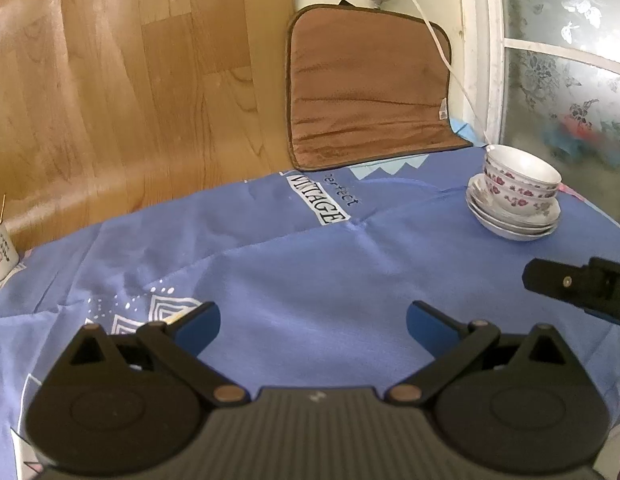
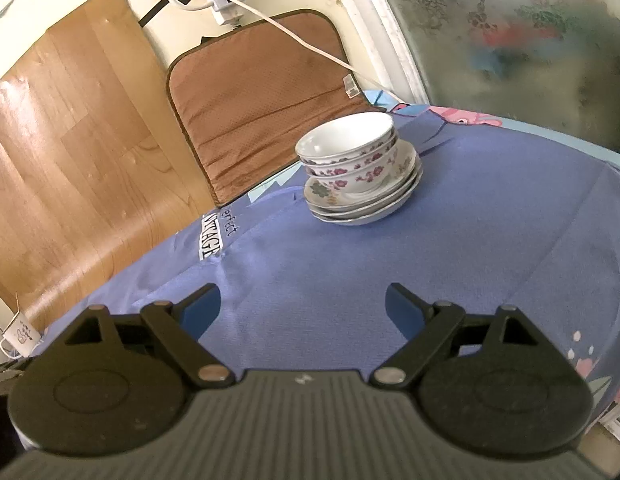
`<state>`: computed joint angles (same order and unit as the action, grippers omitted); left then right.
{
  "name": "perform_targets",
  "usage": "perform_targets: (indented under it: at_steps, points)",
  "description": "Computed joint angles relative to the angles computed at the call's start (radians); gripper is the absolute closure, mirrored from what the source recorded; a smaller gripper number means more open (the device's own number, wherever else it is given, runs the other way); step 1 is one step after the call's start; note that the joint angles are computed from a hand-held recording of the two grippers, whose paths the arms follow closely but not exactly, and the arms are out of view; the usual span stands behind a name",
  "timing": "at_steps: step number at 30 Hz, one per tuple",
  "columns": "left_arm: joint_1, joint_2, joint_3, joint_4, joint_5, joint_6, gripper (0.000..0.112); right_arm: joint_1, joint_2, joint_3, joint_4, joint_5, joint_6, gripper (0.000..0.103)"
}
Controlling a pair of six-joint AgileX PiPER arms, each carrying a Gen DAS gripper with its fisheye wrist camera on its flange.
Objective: Organize plates and bowls
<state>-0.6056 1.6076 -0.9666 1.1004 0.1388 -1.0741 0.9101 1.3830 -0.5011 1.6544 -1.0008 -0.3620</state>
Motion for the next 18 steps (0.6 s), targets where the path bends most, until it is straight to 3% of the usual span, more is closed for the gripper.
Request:
perform_targets:
  at_steps: [5,12,18]
  points:
    - [0.013,-0.003,-0.007,-0.150,-0.001,0.154,0.009,0.001,0.003,-0.001,0.003,-0.001,0.004,0.011]
    - [0.009,0.002,-0.015,-0.124,0.015,0.121,0.009,-0.013,-0.002,0.008,-0.005,0.014,0.015,0.012]
    - [0.003,0.008,-0.023,-0.221,0.025,0.230,0.009,-0.021,-0.002,0.014,-0.013,0.024,0.026,0.012]
